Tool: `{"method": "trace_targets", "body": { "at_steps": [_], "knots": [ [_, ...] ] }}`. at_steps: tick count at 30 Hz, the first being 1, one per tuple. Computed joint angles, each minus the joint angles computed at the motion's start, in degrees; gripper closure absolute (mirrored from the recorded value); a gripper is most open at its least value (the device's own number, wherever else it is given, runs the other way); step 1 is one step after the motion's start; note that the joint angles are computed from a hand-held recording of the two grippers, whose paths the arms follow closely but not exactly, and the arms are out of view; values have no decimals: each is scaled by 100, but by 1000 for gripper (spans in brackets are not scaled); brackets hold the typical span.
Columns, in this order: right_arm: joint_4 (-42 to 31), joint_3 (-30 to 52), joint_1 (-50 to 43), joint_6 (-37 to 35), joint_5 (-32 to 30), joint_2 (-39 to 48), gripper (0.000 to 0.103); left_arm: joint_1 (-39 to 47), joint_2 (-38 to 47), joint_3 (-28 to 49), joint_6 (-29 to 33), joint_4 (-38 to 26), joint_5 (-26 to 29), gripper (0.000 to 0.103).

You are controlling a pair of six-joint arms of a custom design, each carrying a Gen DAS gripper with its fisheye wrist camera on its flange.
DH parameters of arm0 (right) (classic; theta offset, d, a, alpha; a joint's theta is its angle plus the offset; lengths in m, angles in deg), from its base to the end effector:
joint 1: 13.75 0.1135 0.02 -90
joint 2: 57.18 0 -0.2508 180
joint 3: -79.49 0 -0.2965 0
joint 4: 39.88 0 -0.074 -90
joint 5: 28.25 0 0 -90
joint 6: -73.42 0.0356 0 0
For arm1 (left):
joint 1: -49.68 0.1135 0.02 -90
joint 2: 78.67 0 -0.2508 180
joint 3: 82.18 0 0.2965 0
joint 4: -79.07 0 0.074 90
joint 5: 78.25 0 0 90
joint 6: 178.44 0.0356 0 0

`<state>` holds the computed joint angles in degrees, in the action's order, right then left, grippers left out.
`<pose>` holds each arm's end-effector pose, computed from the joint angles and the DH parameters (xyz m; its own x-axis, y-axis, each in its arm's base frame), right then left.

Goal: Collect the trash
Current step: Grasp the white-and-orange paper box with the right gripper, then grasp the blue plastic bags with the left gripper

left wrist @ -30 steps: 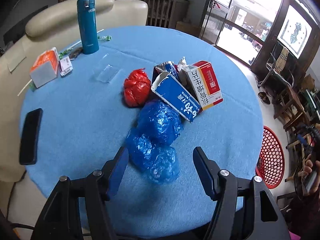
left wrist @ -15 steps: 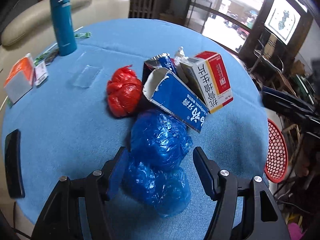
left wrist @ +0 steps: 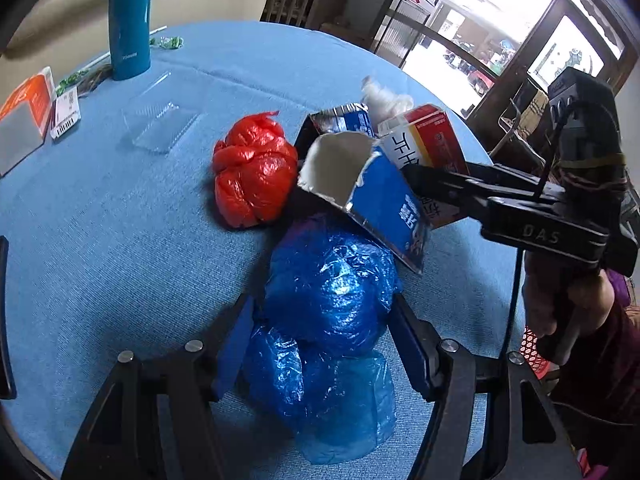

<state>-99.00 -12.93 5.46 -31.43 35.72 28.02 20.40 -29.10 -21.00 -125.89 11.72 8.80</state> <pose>0.3286 0.1310 0.2871 -0.6292 -0.4631 -0.6242 -0.7078 0.6731 0.2141 0.1836 -0.1008 0.2735 -0.8539 -0.2174 -0.4728 -0.0707 0.9486 -0.3085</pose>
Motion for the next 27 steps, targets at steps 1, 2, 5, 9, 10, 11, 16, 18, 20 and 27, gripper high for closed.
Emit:
{"method": "trace_targets", "body": {
  "at_steps": [1, 2, 5, 9, 10, 11, 16, 18, 20, 27],
  "knots": [
    [78, -85, 12, 79, 25, -28, 32, 3, 0, -18, -3, 16, 11, 35],
    [138, -162, -15, 153, 7, -70, 35, 22, 7, -31, 4, 37, 16, 35],
    [283, -387, -128, 351, -117, -281, 47, -11, 18, -10, -63, 18, -27, 37],
    [90, -605, -376, 393, -407, -676, 54, -204, -77, -53, -247, -30, -281, 44],
    [30, -695, -484, 416, -482, -840, 54, -257, -89, -45, -330, -68, -335, 45],
    [-22, -769, -591, 415, -563, -959, 54, -343, -114, -25, -428, -119, -403, 47],
    [-510, -1145, -1356, 168, -1005, -1640, 55, -914, -228, 190, -953, -576, -926, 51],
    [-816, -1263, -1760, -57, -1234, -1892, 55, -1222, -310, 300, -1163, -782, -1170, 51],
    [-1137, -1333, -2186, -310, -1482, -2088, 55, -1667, -348, 465, -1493, -1086, -1539, 51],
    [-2412, -1179, -3730, -1327, -2447, -2349, 55, -3007, -8, 1494, -2343, -1913, -2760, 51]
  ]
}}
